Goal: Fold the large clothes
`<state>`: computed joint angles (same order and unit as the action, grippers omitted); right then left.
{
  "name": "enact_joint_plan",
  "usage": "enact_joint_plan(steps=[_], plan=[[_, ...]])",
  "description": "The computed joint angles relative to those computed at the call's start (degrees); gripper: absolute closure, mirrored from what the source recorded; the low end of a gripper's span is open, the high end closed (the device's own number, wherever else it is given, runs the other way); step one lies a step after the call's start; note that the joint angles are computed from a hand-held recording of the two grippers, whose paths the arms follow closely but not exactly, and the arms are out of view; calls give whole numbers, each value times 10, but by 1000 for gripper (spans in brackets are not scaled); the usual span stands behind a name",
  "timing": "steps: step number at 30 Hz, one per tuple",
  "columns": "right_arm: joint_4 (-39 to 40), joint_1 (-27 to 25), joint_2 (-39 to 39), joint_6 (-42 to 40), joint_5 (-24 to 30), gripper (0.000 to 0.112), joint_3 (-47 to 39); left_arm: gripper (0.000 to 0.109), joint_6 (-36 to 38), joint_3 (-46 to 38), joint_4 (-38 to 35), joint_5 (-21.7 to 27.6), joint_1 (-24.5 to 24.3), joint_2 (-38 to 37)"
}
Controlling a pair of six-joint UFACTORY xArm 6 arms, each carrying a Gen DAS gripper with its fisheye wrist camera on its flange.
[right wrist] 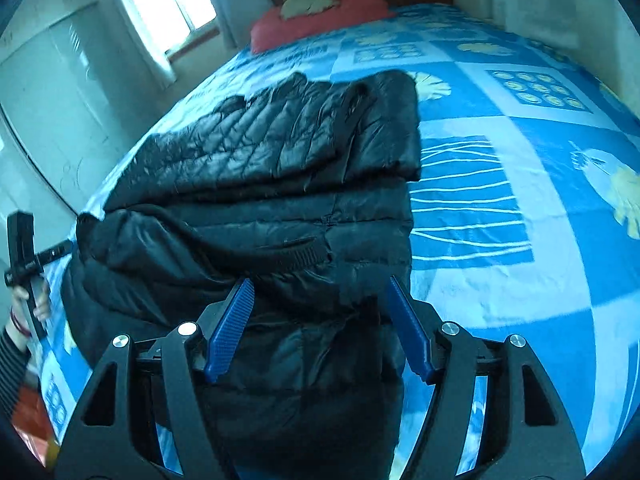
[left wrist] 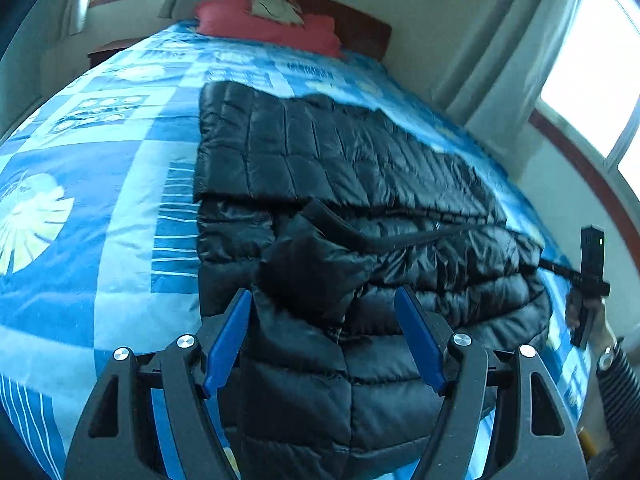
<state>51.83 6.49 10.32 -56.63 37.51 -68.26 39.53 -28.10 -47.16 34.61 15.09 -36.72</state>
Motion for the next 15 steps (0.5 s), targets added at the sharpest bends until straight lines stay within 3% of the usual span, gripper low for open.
enact_joint_plan(steps=[4,8,12,15], plan=[[-21,7,22,-9,-3,51,-16,37,7,-7,21,-5,-8,23],[-38,19,23,-23,-28,73,-5,52,-3,-3,53,-22,-19,33],[-27,26,20,-34,-47,85,6,66,-6,-2,65,-32,-22,36],[-23,37,9,-44,-79,90,26,68,-14,-1,85,-37,-25,33]])
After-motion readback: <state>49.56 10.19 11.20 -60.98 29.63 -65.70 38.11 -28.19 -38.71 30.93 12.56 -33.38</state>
